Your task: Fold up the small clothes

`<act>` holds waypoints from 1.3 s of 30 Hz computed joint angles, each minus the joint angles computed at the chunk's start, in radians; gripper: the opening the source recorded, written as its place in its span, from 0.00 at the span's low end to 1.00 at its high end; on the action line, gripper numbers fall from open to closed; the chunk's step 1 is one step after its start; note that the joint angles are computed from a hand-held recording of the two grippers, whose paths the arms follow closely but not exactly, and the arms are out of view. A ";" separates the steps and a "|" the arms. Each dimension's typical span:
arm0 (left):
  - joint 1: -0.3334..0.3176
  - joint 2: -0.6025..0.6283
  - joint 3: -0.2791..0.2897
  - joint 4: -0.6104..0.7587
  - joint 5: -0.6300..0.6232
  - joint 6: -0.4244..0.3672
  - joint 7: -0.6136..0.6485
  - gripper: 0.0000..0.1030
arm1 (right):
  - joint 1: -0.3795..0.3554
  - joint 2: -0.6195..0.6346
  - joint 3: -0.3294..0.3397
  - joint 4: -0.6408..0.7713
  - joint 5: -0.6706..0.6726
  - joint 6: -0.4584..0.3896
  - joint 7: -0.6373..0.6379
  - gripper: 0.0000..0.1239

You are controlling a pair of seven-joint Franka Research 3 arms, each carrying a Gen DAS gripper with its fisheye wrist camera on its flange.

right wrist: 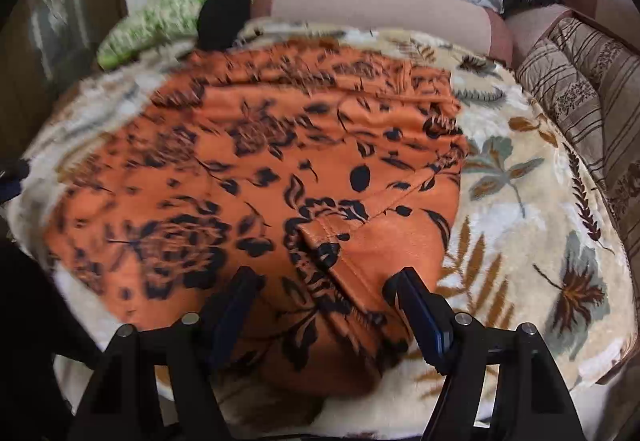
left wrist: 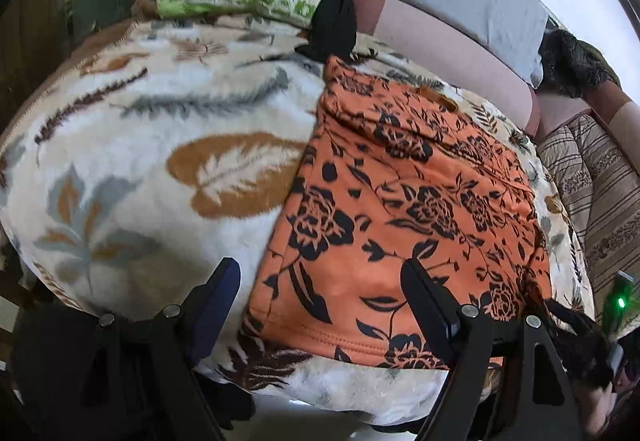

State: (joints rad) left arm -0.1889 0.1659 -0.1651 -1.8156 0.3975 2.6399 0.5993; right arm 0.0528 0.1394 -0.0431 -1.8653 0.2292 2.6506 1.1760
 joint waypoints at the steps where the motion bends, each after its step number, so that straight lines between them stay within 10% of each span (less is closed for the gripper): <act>1: 0.000 0.000 -0.001 -0.004 -0.003 -0.001 0.000 0.80 | -0.013 0.017 -0.007 0.036 0.026 -0.068 0.020 0.39; 4: -0.002 -0.015 0.006 -0.027 0.024 0.026 -0.020 0.80 | -0.081 0.021 -0.007 0.067 0.263 -0.140 0.064 0.11; 6: 0.000 -0.015 0.007 -0.030 0.031 0.034 -0.024 0.80 | -0.117 -0.032 -0.034 0.010 0.368 -0.113 0.170 0.11; 12: 0.001 0.016 0.006 -0.002 0.016 0.033 -0.013 0.80 | -0.165 -0.179 -0.086 -0.156 0.346 -0.083 0.328 0.22; 14: 0.001 0.022 0.004 0.005 0.006 0.022 -0.006 0.80 | -0.164 -0.186 -0.088 -0.152 0.329 -0.084 0.317 0.62; 15: -0.001 0.022 0.005 0.004 0.009 0.020 -0.007 0.80 | -0.159 -0.198 -0.086 -0.161 0.342 -0.066 0.290 0.65; 24: 0.020 0.010 -0.017 -0.024 -0.088 -0.024 0.074 0.80 | -0.165 0.064 -0.063 0.147 0.251 -0.247 0.162 0.65; 32: 0.028 0.037 -0.024 -0.014 -0.153 -0.031 0.130 0.80 | -0.183 0.049 -0.037 0.116 0.349 -0.283 0.016 0.55; 34: 0.046 0.060 -0.042 0.002 -0.238 -0.045 0.186 0.65 | -0.189 0.055 -0.038 0.121 0.363 -0.293 0.012 0.55; 36: 0.021 0.065 -0.017 0.026 -0.192 -0.106 0.180 0.15 | -0.195 0.062 -0.037 0.127 0.386 -0.306 0.005 0.55; 37: 0.045 0.060 -0.038 0.009 -0.241 -0.066 0.231 0.10 | -0.199 0.068 -0.035 0.137 0.396 -0.320 -0.005 0.51; 39: 0.058 0.046 -0.046 -0.009 -0.305 -0.031 0.265 0.09 | -0.210 0.089 -0.036 0.174 0.399 -0.407 0.003 0.09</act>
